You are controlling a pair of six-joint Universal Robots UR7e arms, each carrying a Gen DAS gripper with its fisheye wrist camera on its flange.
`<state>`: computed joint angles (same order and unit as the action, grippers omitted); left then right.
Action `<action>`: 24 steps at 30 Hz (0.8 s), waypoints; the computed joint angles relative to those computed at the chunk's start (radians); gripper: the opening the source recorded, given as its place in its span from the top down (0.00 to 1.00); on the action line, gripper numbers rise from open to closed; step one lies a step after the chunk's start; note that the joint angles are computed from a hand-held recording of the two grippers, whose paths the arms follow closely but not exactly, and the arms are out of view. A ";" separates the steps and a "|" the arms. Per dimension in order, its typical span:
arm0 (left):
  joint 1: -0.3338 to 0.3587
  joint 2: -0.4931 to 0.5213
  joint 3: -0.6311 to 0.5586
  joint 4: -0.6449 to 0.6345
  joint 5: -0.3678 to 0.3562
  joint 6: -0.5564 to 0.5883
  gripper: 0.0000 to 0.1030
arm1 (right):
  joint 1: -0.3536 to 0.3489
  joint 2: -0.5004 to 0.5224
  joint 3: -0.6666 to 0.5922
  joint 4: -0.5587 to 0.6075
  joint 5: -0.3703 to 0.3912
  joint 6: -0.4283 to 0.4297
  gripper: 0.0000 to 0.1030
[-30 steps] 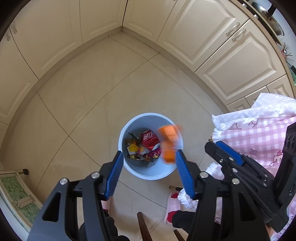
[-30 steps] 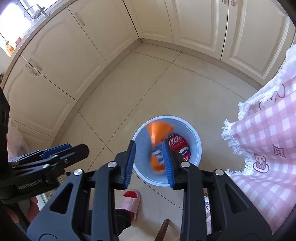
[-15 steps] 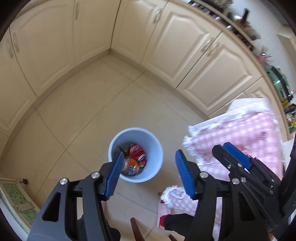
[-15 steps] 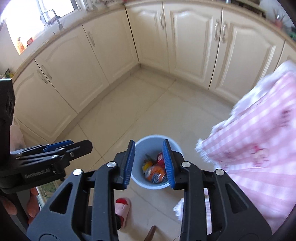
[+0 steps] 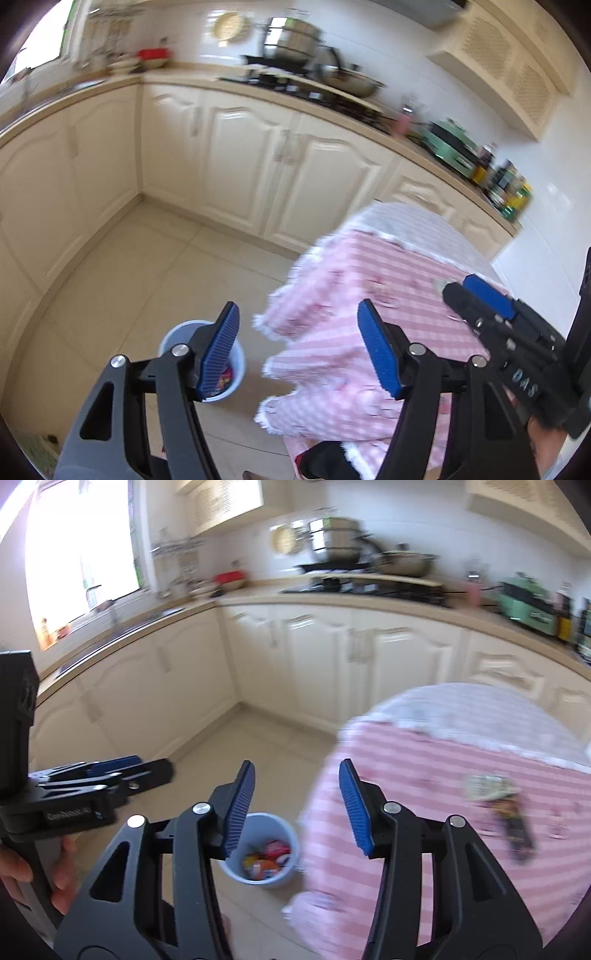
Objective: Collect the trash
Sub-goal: 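Move both tools back to the table, then grasp the dark snack wrapper with the right tool while the left tool grasps the small green wrapper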
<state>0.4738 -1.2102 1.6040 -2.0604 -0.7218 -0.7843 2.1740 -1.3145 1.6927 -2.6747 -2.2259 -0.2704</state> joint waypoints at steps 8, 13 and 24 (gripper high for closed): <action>-0.031 0.220 -0.161 -0.006 -0.114 0.153 0.37 | -0.140 -0.179 0.048 0.118 -0.134 0.033 0.50; -0.031 0.325 -0.257 0.044 -0.170 0.207 0.37 | -0.216 -0.174 0.025 0.222 -0.150 0.033 0.50; 0.012 0.510 -0.467 0.117 -0.200 0.343 0.37 | -0.291 -0.168 0.008 0.227 -0.073 -0.066 0.86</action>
